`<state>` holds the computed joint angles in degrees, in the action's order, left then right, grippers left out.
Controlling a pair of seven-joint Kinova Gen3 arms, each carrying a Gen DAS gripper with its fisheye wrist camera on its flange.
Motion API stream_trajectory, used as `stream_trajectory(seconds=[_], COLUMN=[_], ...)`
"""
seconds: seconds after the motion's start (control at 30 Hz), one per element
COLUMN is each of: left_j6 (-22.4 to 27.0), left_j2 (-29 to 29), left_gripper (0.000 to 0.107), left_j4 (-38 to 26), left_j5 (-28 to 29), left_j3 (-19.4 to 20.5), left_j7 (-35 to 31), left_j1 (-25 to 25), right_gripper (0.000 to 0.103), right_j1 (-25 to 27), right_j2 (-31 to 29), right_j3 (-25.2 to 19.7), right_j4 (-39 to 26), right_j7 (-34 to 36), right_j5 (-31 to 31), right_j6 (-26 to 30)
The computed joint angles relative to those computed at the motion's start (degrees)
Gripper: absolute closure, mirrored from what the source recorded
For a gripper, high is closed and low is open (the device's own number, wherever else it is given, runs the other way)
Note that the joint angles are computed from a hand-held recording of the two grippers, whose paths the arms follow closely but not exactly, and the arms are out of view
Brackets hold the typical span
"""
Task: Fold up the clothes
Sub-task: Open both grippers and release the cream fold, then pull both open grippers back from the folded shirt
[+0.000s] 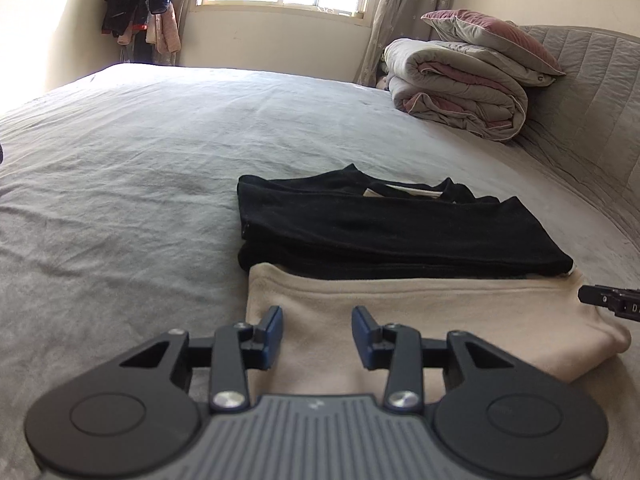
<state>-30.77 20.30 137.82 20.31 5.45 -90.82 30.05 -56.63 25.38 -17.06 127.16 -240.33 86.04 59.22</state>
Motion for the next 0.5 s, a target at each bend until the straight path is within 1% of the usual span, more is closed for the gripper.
stream_trajectory(seconds=[0.03, 0.1, 0.13, 0.2, 0.23, 0.27, 0.37, 0.5], left_j6=[0.5, 0.1, 0.1, 0.3, 0.8, 1.4, 3.5, 6.0], left_j2=[0.0, -0.5, -1.1, -2.4, -3.2, -3.8, -5.5, -6.9], left_gripper=[0.069, 0.069, 0.069, 0.069, 0.068, 0.066, 0.062, 0.06], left_j4=[0.1, 0.9, 1.4, 2.4, 2.7, 3.0, 3.5, 4.1], left_j5=[0.0, 0.0, -0.4, -1.5, -1.7, -2.0, -3.9, -5.9], left_j3=[-0.5, 0.2, 0.4, 0.9, 1.1, 1.2, 1.9, 2.5], left_j7=[0.1, 0.4, 0.9, 2.2, 2.7, 3.2, 5.5, 8.8], left_j1=[0.4, -0.2, -0.6, -1.7, -2.1, -2.5, -4.5, -6.4], right_gripper=[0.063, 0.064, 0.068, 0.068, 0.065, 0.059, 0.058, 0.057], right_j1=[0.6, 1.2, 1.1, 1.2, 1.4, 1.1, 0.6, 0.9], right_j2=[-0.2, -0.3, -0.8, -2.1, -2.8, -2.9, -3.4, -4.6], right_j3=[-0.1, -0.1, 0.1, -0.2, -0.6, -1.0, -1.6, -1.7], right_j4=[0.0, 0.3, 1.3, 3.5, 4.2, 4.4, 4.5, 5.3], right_j7=[1.2, 2.2, 1.3, -2.5, -3.7, -4.0, -3.2, -4.4], right_j5=[-0.7, -2.4, -2.0, 0.1, 0.4, -0.1, -2.1, -3.3], right_j6=[-1.1, -2.1, -2.7, -3.3, -3.5, -2.7, -1.9, -2.6])
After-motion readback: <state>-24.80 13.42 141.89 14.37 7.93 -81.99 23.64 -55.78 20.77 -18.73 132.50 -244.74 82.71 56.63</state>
